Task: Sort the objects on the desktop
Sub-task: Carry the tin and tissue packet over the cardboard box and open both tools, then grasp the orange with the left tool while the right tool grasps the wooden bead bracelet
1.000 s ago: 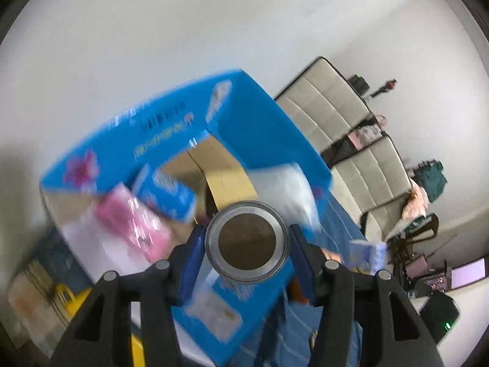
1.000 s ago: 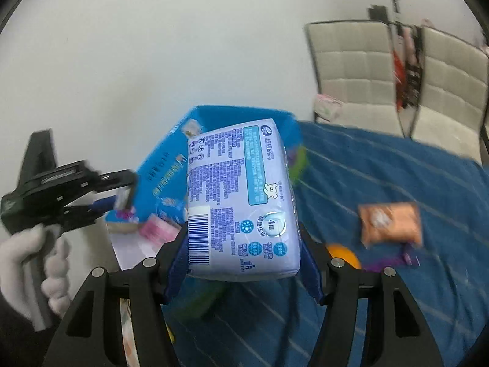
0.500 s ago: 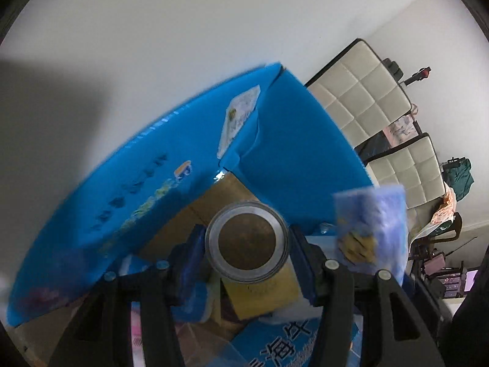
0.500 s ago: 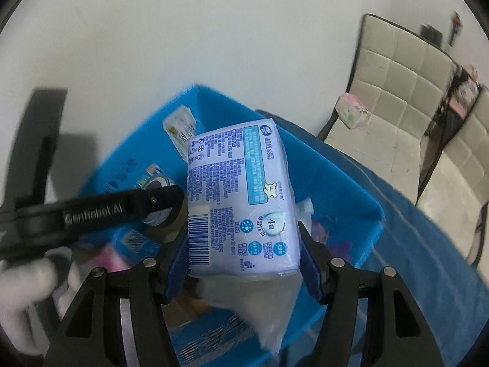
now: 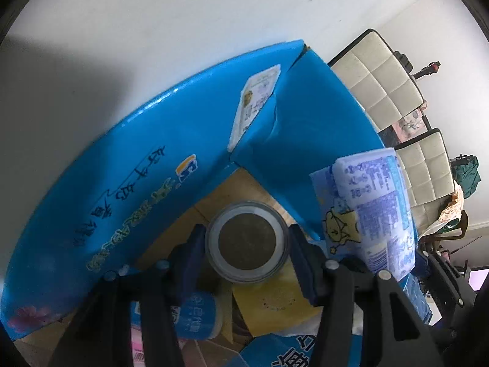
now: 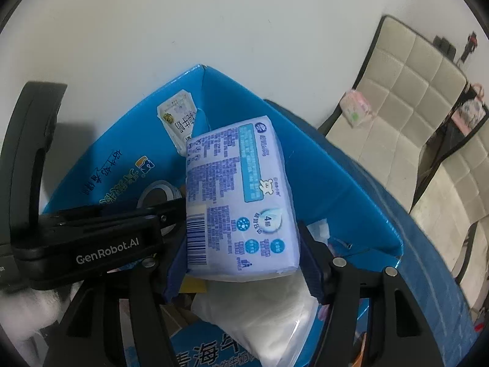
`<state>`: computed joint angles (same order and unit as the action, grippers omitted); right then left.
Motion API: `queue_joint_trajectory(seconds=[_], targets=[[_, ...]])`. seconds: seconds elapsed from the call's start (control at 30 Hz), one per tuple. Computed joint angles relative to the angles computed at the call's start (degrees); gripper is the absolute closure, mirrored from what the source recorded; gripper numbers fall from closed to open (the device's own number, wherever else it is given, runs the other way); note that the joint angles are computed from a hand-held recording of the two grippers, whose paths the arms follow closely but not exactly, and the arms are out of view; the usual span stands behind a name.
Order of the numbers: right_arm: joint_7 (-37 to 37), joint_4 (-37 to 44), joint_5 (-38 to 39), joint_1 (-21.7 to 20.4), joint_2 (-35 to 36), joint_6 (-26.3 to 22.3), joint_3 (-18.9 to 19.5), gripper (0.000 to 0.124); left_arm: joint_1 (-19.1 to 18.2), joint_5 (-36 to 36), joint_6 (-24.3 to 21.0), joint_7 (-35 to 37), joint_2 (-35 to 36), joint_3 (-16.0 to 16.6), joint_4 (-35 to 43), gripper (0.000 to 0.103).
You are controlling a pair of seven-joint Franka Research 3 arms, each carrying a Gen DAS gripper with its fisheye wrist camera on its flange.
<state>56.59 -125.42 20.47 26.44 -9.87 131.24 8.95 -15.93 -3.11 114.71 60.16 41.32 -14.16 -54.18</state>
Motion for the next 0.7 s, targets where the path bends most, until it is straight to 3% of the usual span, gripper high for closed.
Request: queue_joint_trajectory(seconds=[0.1,0.2,0.37,0.43,0.57,0.7], targets=[[-0.4,2.3,1.5,-0.5,1.3,-4.6,-1.0,0.055,0.5,-0.8,-0.4,0.0,-0.7,-0.4,-1.0,0.052],[-3.7,1.0,6.2,-1.4,-1.1,-5.5,-2.6,0.054,0.9,-1.1,-0.4,0.3,-3.0,-0.5,-3.5,0.05],[-8.7,-2.5,16.2,-3.5,-6.6,-8.7,-6.3,0.054,1.8,-1.7,4.1,2.1,-10.3,-1.1,-12.2,0.038],[-10.2,-4.3,19.7,-4.6,-9.5,-10.7,-8.1,0.053,1.9,-2.0,5.5,2.6,-13.5,-1.4,-15.7,0.038],[-12.4,-7.2,24.2,-9.2,-14.2,-16.1,-12.8,0.053,1.4,-2.8,7.4,4.4,-19.5,-2.3,-21.7,0.037],[-13.4,-10.8,20.5,-17.6,-18.0,-20.8,-17.8,0.053,-0.7,-5.0,7.5,7.2,-23.7,-4.3,-25.2,0.032]])
